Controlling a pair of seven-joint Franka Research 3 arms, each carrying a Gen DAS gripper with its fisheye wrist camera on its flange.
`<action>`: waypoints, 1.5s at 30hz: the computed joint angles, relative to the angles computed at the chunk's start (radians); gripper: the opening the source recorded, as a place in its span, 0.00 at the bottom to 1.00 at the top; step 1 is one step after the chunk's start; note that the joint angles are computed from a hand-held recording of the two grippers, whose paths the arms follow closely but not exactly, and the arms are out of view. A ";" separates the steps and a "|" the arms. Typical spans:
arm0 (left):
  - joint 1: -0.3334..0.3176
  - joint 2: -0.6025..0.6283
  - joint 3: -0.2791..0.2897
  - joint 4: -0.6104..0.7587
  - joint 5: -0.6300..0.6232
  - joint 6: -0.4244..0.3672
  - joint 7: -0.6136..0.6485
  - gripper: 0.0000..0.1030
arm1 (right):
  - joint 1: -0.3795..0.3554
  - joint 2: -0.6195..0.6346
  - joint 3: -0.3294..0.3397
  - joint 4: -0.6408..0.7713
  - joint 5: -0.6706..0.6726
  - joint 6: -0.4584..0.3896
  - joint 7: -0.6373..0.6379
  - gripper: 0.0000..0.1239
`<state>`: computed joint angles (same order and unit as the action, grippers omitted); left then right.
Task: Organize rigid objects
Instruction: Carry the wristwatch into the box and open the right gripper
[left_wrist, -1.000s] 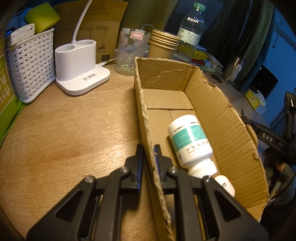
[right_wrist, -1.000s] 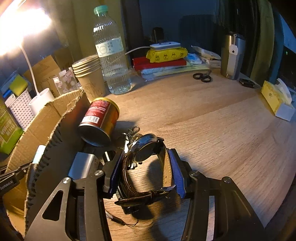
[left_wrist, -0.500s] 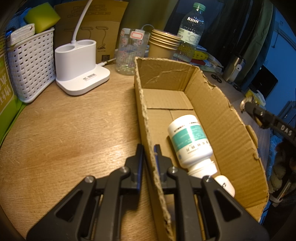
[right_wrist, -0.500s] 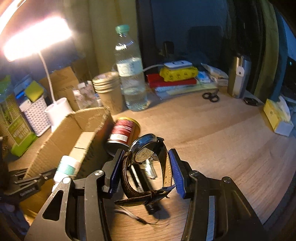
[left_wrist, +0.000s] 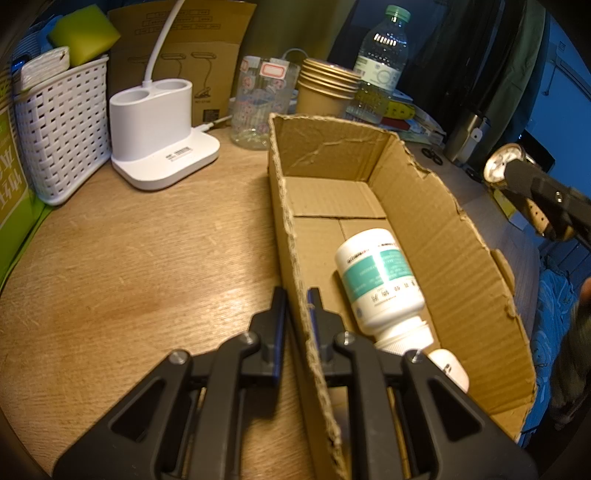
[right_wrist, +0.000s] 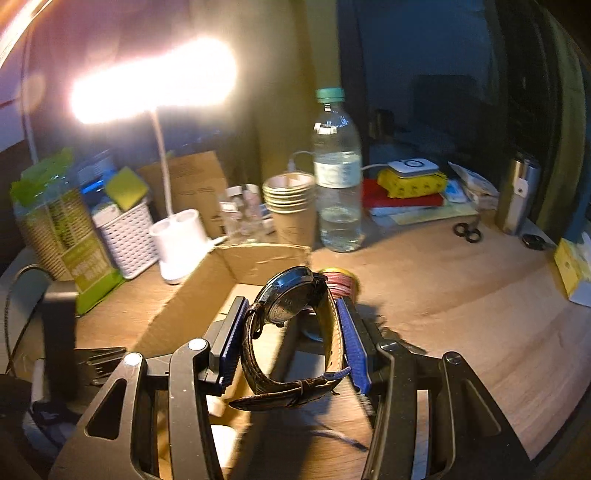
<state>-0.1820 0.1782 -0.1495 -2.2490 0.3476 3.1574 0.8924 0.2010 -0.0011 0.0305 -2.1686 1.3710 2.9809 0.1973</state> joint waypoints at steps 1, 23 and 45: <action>0.000 0.000 0.000 0.000 0.000 0.000 0.000 0.12 | 0.003 -0.004 0.003 -0.004 -0.002 -0.006 0.000 0.41; 0.002 0.000 -0.002 0.000 0.000 0.000 0.000 0.11 | 0.099 0.034 0.069 -0.085 -0.087 0.224 -0.098 0.42; -0.011 0.002 0.007 0.002 0.007 0.004 -0.010 0.12 | 0.088 0.010 0.061 -0.145 -0.314 0.214 0.102 0.47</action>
<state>-0.1926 0.1804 -0.1426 -2.2466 0.3548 3.1610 0.8825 0.2890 0.0088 0.0917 -2.3132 1.0568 3.1945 0.2998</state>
